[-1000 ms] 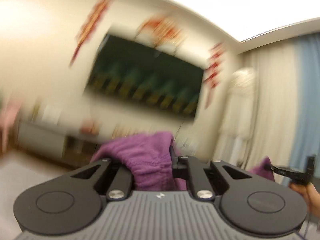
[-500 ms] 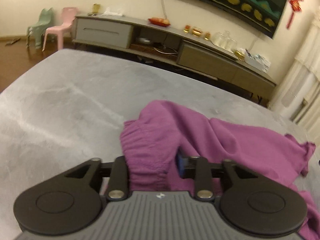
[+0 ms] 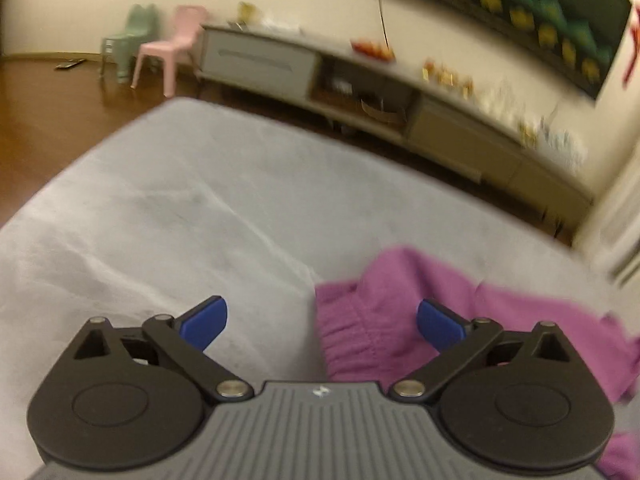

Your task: Fold clothes

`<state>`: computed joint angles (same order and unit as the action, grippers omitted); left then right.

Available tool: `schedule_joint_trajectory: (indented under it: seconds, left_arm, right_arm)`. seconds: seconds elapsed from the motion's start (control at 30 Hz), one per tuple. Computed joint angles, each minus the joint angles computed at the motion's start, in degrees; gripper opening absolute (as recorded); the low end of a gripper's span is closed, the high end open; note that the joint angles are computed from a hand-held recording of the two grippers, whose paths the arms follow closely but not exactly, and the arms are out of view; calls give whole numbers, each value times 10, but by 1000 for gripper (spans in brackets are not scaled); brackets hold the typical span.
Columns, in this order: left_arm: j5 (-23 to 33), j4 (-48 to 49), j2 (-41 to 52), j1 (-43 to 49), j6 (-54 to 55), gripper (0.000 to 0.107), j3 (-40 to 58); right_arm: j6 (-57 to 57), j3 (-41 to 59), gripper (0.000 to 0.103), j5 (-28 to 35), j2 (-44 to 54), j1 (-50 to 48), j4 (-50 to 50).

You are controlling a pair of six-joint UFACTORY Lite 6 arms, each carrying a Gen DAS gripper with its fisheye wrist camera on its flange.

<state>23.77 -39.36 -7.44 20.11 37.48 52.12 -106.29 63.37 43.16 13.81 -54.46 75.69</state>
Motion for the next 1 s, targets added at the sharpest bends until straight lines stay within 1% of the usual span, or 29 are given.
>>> schedule_joint_trajectory:
  seconds: [0.03, 0.07, 0.1, 0.13, 0.17, 0.2, 0.23, 0.27, 0.3, 0.33, 0.37, 0.43, 0.47, 0.5, 0.53, 0.57, 0.6, 0.63, 0.67, 0.7, 0.73, 0.77, 0.8, 0.83, 0.87, 0.9, 0.93, 0.97, 1.0]
  left_arm:
    - [-27, 28, 23, -25, -28, 103, 6]
    - [-39, 36, 41, -37, -32, 95, 10]
    - [-34, 25, 50, -37, -11, 78, 12]
    - [-17, -5, 62, -33, 30, 64, 20]
    - [10, -27, 67, -28, 62, 36, 30]
    - [34, -41, 62, -23, 86, 25, 32]
    - [47, -53, 51, -21, 112, 19, 27]
    - [49, -78, 30, -15, 146, 6, 16]
    - [54, -119, 6, -1, 187, 5, 7]
    - [59, -176, -17, 15, 243, 3, -5]
    - [74, -236, -44, 40, 295, 3, -15]
    - [133, -356, -85, 121, 365, 3, -17]
    - [168, -395, -85, 165, 370, 3, -9]
    - [179, -411, -73, 185, 363, 3, 0]
    - [167, -402, -49, 181, 350, 3, 9]
    - [144, -379, -28, 171, 319, 4, 21]
    - [118, -353, -2, 153, 296, 7, 30]
    - [86, -312, 29, 124, 269, 10, 38]
    - [56, -263, 63, 96, 231, 18, 50]
    - [35, -224, 86, 78, 203, 21, 57]
    - [20, -203, 94, 69, 194, 22, 54]
    - [18, -194, 97, 69, 190, 25, 53]
    - [30, -198, 94, 81, 195, 30, 56]
    - [58, -218, 91, 103, 214, 33, 63]
    - [99, -251, 82, 133, 242, 47, 67]
    - [126, -272, 66, 156, 262, 63, 59]
    - [144, -284, 51, 172, 280, 68, 51]
    - [163, -295, 36, 188, 295, 71, 43]
    - [175, -292, 33, 195, 305, 72, 45]
  right_arm:
    - [38, 33, 90, -11, 33, 13, 5]
    - [80, 68, 90, -20, 64, 25, 1]
    - [124, 104, 90, -28, 96, 37, -6]
    - [150, 132, 90, -37, 122, 47, -16]
    - [159, 150, 89, -46, 142, 57, -27]
    - [169, 169, 83, -54, 162, 67, -39]
    - [172, 185, 80, -51, 179, 72, -50]
    - [169, 198, 65, -39, 194, 73, -58]
    - [156, 198, 33, -34, 193, 73, -52]
    - [133, 186, 16, -36, 180, 72, -33]
    - [111, 175, 6, -37, 167, 71, -14]
    - [62, 145, 4, -29, 127, 61, 41]
    - [33, 120, 4, -15, 86, 47, 91]
    - [-5, 92, 4, -7, 39, 37, 144]
    - [-42, 65, 4, -5, -1, 31, 189]
    - [-70, 43, 5, -4, -32, 28, 224]
    - [-95, 23, 14, -10, -51, 30, 255]
    - [-113, 8, 27, -21, -59, 36, 276]
    - [-120, 1, 69, -41, -54, 46, 274]
    - [-113, 4, 91, -68, -37, 59, 247]
    - [-82, 1, 87, -89, -28, 62, 203]
    - [-51, -21, 75, -98, -37, 55, 174]
    - [-11, -47, 75, -102, -55, 42, 138]
    - [34, -73, 75, -85, -80, 23, 97]
    - [79, -97, 78, -49, -110, -4, 55]
    - [106, -120, 83, 3, -141, -36, 17]
    - [109, -143, 85, 63, -177, -70, -12]
    - [89, -174, 90, 123, -220, -108, -30]
    - [57, -214, 94, 178, -267, -152, -42]
